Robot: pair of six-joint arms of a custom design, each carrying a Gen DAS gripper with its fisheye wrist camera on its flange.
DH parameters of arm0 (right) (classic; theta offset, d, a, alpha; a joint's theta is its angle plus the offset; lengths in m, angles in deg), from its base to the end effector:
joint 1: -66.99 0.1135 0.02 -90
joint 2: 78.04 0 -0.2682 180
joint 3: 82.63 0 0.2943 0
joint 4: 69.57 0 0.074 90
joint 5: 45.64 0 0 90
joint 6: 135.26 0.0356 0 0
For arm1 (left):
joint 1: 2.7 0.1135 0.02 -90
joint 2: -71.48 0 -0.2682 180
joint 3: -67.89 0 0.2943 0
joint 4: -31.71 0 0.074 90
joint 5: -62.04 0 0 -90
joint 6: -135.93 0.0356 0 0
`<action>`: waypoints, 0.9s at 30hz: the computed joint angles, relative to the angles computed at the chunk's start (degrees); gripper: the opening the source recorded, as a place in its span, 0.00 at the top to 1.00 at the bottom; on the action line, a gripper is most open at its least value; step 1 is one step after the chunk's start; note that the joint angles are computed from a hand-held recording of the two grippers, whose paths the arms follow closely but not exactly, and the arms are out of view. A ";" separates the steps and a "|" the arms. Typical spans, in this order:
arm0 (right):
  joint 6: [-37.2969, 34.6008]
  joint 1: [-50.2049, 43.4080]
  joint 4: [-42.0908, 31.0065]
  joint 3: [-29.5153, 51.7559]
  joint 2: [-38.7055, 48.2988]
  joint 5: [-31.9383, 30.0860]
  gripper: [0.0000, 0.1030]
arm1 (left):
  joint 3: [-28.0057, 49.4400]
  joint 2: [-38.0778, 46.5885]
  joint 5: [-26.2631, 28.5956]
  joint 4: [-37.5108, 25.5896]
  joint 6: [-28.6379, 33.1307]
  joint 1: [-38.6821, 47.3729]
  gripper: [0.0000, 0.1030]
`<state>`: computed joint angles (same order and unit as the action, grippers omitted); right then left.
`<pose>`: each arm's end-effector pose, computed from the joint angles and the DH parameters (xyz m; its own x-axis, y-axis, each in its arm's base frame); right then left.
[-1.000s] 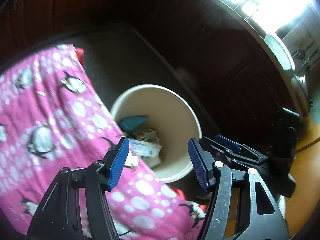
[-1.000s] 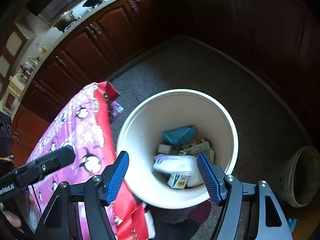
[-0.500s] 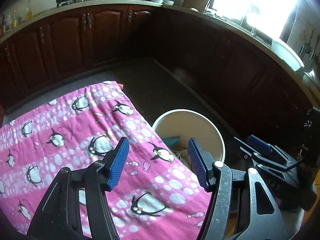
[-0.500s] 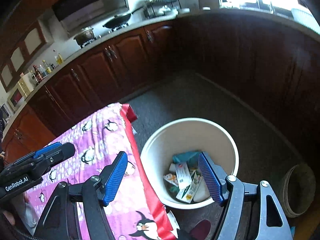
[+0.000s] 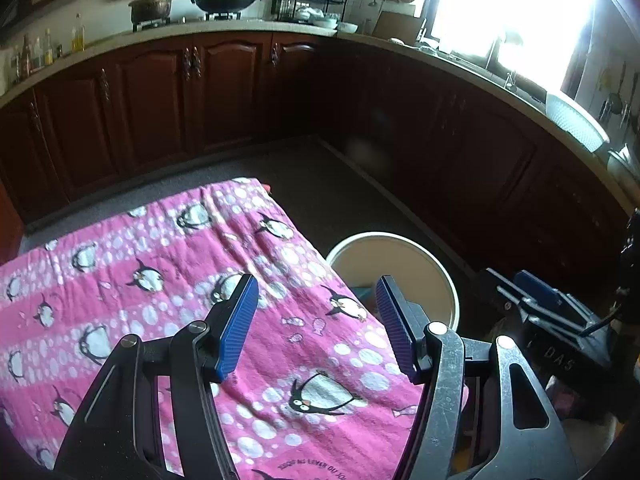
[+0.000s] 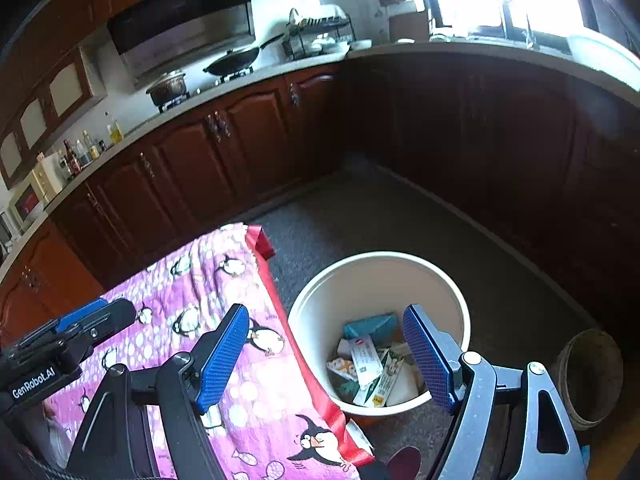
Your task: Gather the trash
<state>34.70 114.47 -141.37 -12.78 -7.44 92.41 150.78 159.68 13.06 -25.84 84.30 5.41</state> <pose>0.1915 0.1697 0.2693 -0.4491 0.4842 -0.7509 0.5753 0.7998 0.1716 0.3504 0.0263 0.2646 -0.5728 0.3914 -0.7202 0.6958 0.6967 -0.1748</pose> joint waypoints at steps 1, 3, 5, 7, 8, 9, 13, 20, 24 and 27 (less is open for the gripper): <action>1.18 0.43 -1.46 0.76 0.43 0.67 0.25 | -0.38 -0.66 0.05 0.64 0.00 0.24 0.42; 2.88 1.24 -3.82 2.32 1.35 2.11 0.25 | -1.05 -1.88 0.37 1.66 0.05 0.71 0.42; 4.53 2.23 -6.37 3.90 2.39 3.83 0.25 | -1.72 -3.05 1.31 2.52 0.00 1.32 0.42; 5.46 3.08 -8.23 5.18 3.24 5.52 0.25 | -2.10 -4.00 2.89 2.60 -0.02 2.13 0.42; 6.00 3.46 -9.31 5.98 3.80 6.37 0.25 | -2.09 -4.38 3.73 2.36 -0.02 2.52 0.41; 6.12 3.65 -9.71 6.40 3.99 6.91 0.25 | -2.12 -4.78 4.35 2.30 -0.07 2.77 0.41; 7.16 4.50 -10.44 7.47 4.17 9.00 0.20 | -3.00 -6.81 6.49 3.77 -0.39 4.00 0.29; 10.84 6.64 -16.19 12.16 7.78 13.90 0.13 | -2.08 -7.70 10.07 3.34 -0.45 6.61 0.20; 13.50 7.81 -19.48 14.51 9.69 15.80 0.12 | -1.87 -7.90 11.65 3.61 -0.70 7.99 0.20; 15.42 8.36 -21.78 15.95 11.08 16.69 0.11 | -1.84 -8.19 12.39 3.87 -0.69 8.83 0.20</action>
<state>50.13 122.84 -163.14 3.17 3.64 109.10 148.95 151.50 25.44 -21.97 83.61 14.24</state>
